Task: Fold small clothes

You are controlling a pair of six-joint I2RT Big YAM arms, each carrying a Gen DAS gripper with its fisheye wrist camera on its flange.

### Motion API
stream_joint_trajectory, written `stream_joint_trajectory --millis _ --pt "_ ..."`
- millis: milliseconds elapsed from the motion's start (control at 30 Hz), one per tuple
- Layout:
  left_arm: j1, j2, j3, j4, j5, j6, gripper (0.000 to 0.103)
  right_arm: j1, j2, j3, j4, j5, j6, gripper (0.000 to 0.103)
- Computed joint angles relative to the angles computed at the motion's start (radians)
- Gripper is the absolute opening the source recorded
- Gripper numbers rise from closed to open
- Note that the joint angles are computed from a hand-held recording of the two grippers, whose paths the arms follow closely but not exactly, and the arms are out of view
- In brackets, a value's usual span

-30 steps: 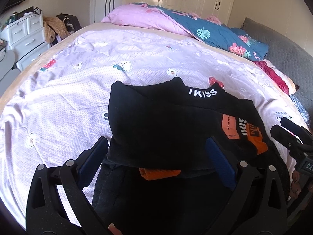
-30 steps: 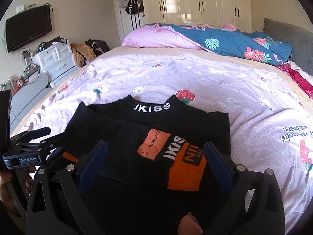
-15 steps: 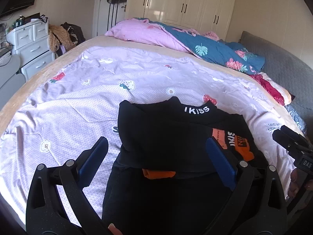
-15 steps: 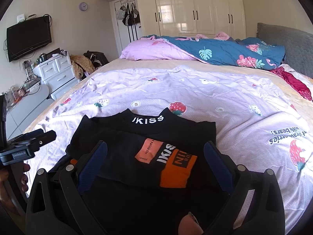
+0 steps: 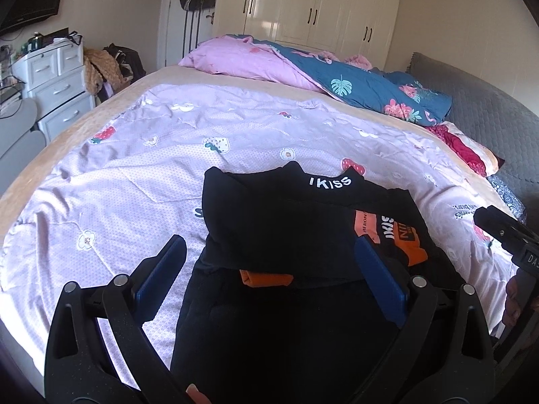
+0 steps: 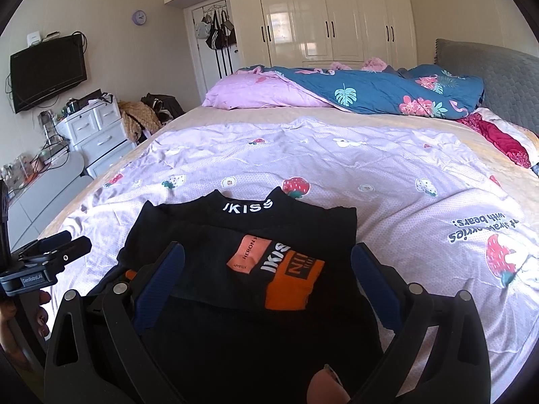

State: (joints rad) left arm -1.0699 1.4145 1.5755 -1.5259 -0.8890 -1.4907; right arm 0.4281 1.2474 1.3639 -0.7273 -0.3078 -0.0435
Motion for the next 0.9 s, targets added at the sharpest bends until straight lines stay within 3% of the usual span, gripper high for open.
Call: stream_joint_trajectory --millis 400,900 --pt "-0.041 0.009 -0.001 -0.07 0.032 -0.084 0.094 -0.036 -0.036 -0.027 -0.029 -0.018 -0.01 0.098" --pt "-0.091 0.013 -0.013 -0.109 0.079 -0.144 0.094 -0.077 -0.082 -0.067 -0.08 -0.034 -0.05 0.098"
